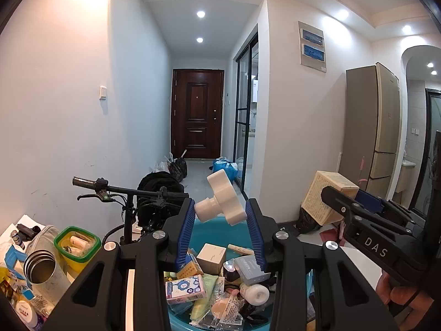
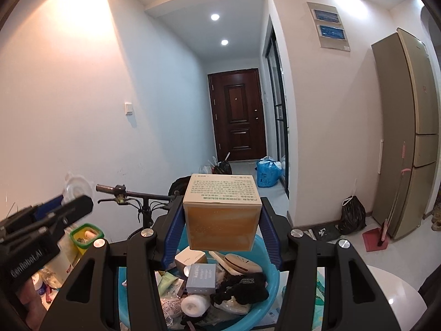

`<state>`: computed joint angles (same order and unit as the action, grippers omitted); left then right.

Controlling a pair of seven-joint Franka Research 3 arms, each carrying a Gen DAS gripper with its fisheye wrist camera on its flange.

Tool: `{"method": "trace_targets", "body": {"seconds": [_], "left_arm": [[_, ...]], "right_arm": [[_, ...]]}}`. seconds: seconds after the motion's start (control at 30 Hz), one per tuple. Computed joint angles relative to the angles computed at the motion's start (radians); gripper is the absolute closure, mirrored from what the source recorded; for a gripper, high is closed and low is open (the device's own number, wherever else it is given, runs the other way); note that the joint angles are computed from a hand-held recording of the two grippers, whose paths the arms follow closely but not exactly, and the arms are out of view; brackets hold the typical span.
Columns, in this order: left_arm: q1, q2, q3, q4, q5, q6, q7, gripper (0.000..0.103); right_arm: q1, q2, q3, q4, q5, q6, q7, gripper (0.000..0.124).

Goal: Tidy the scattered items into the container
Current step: 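Lower both held items into the blue basin and open both tools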

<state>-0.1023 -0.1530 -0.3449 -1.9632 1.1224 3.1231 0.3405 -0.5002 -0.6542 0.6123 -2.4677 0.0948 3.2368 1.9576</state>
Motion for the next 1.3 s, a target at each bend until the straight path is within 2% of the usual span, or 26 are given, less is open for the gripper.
{"method": "trace_targets", "body": {"seconds": [0.13, 0.3, 0.67, 0.77, 0.93, 1.03, 1.1, 1.23, 1.3], "left_arm": [[0.009, 0.005, -0.008, 0.009, 0.048, -0.007, -0.051, 0.063], [-0.027, 0.031, 0.018, 0.016, -0.011, -0.03, 0.001, 0.063], [-0.112, 0.135, 0.079, 0.057, -0.257, -0.098, 0.241, 0.063], [-0.13, 0.166, 0.095, 0.073, -0.286, -0.12, 0.27, 0.063], [-0.153, 0.222, 0.109, 0.099, -0.434, -0.157, 0.412, 0.063], [-0.159, 0.252, 0.11, 0.11, -0.531, -0.174, 0.5, 0.063], [-0.169, 0.27, 0.119, 0.121, -0.553, -0.187, 0.518, 0.063], [-0.178, 0.307, 0.122, 0.144, -0.613, -0.225, 0.576, 0.063], [-0.184, 0.323, 0.124, 0.157, -0.63, -0.249, 0.595, 0.063]], "right_arm": [[0.001, 0.01, -0.001, 0.004, -0.004, -0.002, -0.001, 0.073], [-0.001, 0.027, 0.002, 0.013, -0.012, -0.006, -0.003, 0.073], [-0.031, 0.093, 0.031, 0.038, -0.045, -0.012, 0.012, 0.073], [-0.042, 0.123, 0.044, 0.044, -0.056, -0.007, 0.015, 0.073], [-0.062, 0.169, 0.064, 0.058, -0.074, -0.01, 0.013, 0.073], [-0.057, 0.196, 0.06, 0.063, -0.085, -0.019, 0.017, 0.073], [-0.052, 0.213, 0.053, 0.067, -0.095, -0.029, 0.025, 0.073], [0.015, 0.257, -0.004, 0.066, -0.109, -0.035, 0.034, 0.073], [0.0, 0.265, 0.007, 0.065, -0.127, -0.031, 0.048, 0.073]]}}
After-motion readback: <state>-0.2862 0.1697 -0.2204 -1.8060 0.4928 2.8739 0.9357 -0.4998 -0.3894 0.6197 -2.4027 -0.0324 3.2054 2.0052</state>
